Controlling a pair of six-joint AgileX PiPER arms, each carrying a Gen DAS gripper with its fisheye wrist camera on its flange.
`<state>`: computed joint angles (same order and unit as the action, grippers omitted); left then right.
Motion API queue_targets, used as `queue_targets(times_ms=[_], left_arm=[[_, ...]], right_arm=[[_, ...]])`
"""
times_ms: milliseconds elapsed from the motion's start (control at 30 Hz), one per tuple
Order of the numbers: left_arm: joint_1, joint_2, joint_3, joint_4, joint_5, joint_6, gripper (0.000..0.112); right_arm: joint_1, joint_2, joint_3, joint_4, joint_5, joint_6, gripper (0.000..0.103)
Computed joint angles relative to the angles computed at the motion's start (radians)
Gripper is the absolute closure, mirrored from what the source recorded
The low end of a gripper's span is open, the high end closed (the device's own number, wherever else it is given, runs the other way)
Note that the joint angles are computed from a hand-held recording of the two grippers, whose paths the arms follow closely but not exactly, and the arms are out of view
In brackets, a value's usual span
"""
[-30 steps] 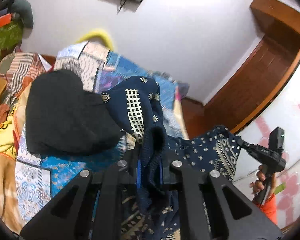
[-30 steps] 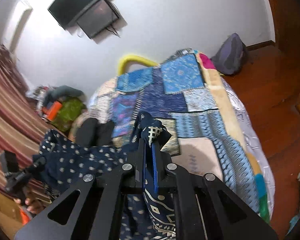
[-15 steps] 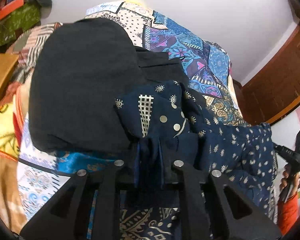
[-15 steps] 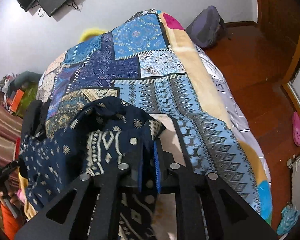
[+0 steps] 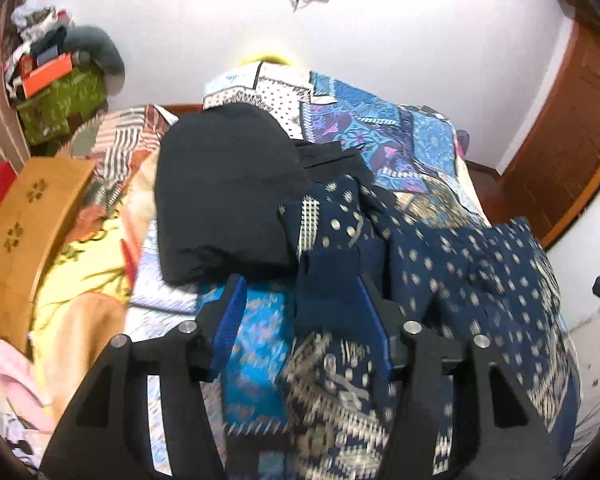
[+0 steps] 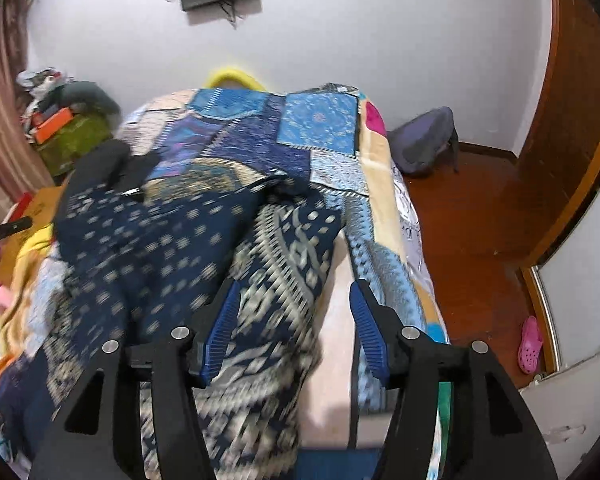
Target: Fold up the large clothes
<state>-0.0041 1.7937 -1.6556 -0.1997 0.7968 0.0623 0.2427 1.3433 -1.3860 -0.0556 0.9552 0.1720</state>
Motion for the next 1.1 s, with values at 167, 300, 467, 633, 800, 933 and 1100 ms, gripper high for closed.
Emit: queue_targets(times_ms=[167, 300, 467, 633, 800, 933, 1100], left_arm=[[0.034, -0.203, 0.178, -0.058, 0.040, 0.107, 0.045], [0.066, -0.328, 0.324, -0.107, 0.066, 0.189, 0.041], [0.083, -0.405, 0.501, -0.150, 0.089, 0.274, 0.041], [0.099, -0.410, 0.648, -0.213, 0.117, 0.339, 0.041], [0.162, -0.353, 0.750, -0.336, 0.176, 0.442, 0.041], [0.236, -0.323, 0.800, -0.450, 0.247, 0.560, 0.041], [0.219, -0.370, 0.876, -0.482, 0.200, 0.598, 0.041]], right_arm=[[0.093, -0.144, 0.066, -0.065, 0.067, 0.072, 0.043], [0.204, -0.246, 0.138, -0.154, 0.110, 0.178, 0.041], [0.308, -0.329, 0.232, -0.222, 0.147, 0.302, 0.041], [0.365, -0.402, 0.349, -0.223, 0.163, 0.420, 0.041], [0.346, -0.452, 0.461, -0.140, 0.145, 0.443, 0.041], [0.352, -0.455, 0.512, -0.107, 0.136, 0.443, 0.041], [0.265, -0.429, 0.566, 0.037, 0.084, 0.327, 0.041]])
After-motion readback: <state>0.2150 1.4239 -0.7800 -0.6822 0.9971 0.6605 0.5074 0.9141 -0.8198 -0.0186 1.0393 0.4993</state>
